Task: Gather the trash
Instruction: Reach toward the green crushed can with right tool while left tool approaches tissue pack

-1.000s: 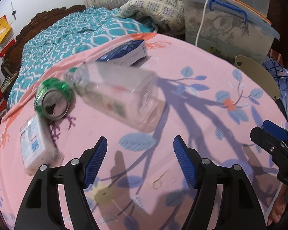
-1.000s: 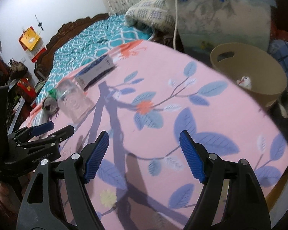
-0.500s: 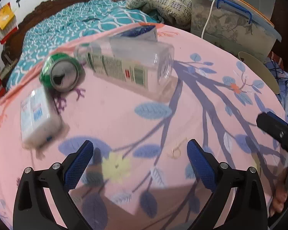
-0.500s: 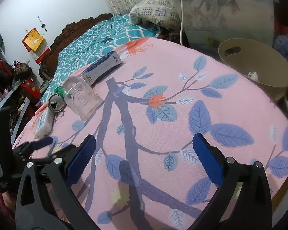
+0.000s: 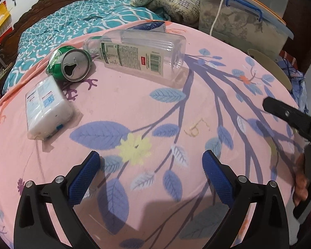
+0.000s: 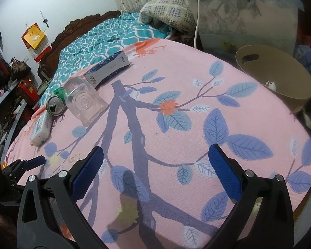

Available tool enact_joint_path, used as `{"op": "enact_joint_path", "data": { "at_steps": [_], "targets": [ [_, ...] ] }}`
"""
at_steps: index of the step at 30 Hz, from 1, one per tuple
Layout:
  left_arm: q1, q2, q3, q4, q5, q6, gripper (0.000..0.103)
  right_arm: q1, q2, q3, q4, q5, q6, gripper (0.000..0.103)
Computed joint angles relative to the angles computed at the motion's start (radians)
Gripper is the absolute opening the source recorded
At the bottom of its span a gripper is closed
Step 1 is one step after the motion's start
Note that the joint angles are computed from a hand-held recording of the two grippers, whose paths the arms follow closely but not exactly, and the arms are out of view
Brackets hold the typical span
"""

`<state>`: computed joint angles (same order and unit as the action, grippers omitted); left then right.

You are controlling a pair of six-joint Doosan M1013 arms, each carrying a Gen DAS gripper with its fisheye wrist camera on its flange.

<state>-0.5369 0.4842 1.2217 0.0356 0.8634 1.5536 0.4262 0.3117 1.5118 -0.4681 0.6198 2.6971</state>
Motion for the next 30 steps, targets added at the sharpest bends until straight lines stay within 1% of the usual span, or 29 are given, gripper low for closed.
{"op": "enact_joint_path", "data": {
  "at_steps": [6, 7, 10, 12, 15, 17, 18, 20, 23, 27, 30],
  "targets": [
    [0.013, -0.023, 0.028, -0.019, 0.012, 0.032, 0.094, 0.009, 0.015, -0.030, 0.006, 0.065, -0.032, 0.100],
    [0.019, -0.027, 0.033, -0.029, 0.014, 0.040, 0.094, 0.007, 0.014, -0.032, 0.026, 0.058, -0.035, 0.100],
    [0.043, -0.044, 0.053, -0.060, 0.011, 0.045, 0.094, -0.007, 0.009, -0.025, 0.135, -0.013, -0.084, 0.100],
    [0.075, -0.057, 0.066, -0.118, 0.013, 0.048, 0.094, -0.004, 0.014, -0.032, 0.145, -0.030, -0.090, 0.100],
    [0.113, -0.070, 0.076, -0.171, 0.004, 0.031, 0.094, 0.009, 0.033, -0.065, 0.149, -0.032, -0.126, 0.093],
    [0.136, -0.079, 0.085, -0.161, -0.015, -0.005, 0.094, 0.014, 0.047, -0.086, 0.180, -0.034, -0.171, 0.084],
    [0.146, -0.082, 0.086, -0.154, -0.021, -0.023, 0.094, 0.017, 0.057, -0.101, 0.204, -0.030, -0.203, 0.082],
    [0.162, -0.083, 0.087, -0.146, -0.028, -0.049, 0.094, 0.023, 0.079, -0.136, 0.263, -0.015, -0.282, 0.069],
    [0.189, -0.087, 0.085, -0.140, -0.044, -0.084, 0.094, 0.030, 0.124, -0.213, 0.392, 0.017, -0.466, 0.062],
    [0.221, -0.093, 0.082, -0.134, -0.071, -0.128, 0.094, 0.043, 0.195, -0.336, 0.511, 0.063, -0.663, 0.061],
    [0.243, -0.100, 0.083, -0.102, -0.087, -0.176, 0.094, 0.038, 0.270, -0.460, 0.671, 0.113, -0.821, 0.061]
  ]
}}
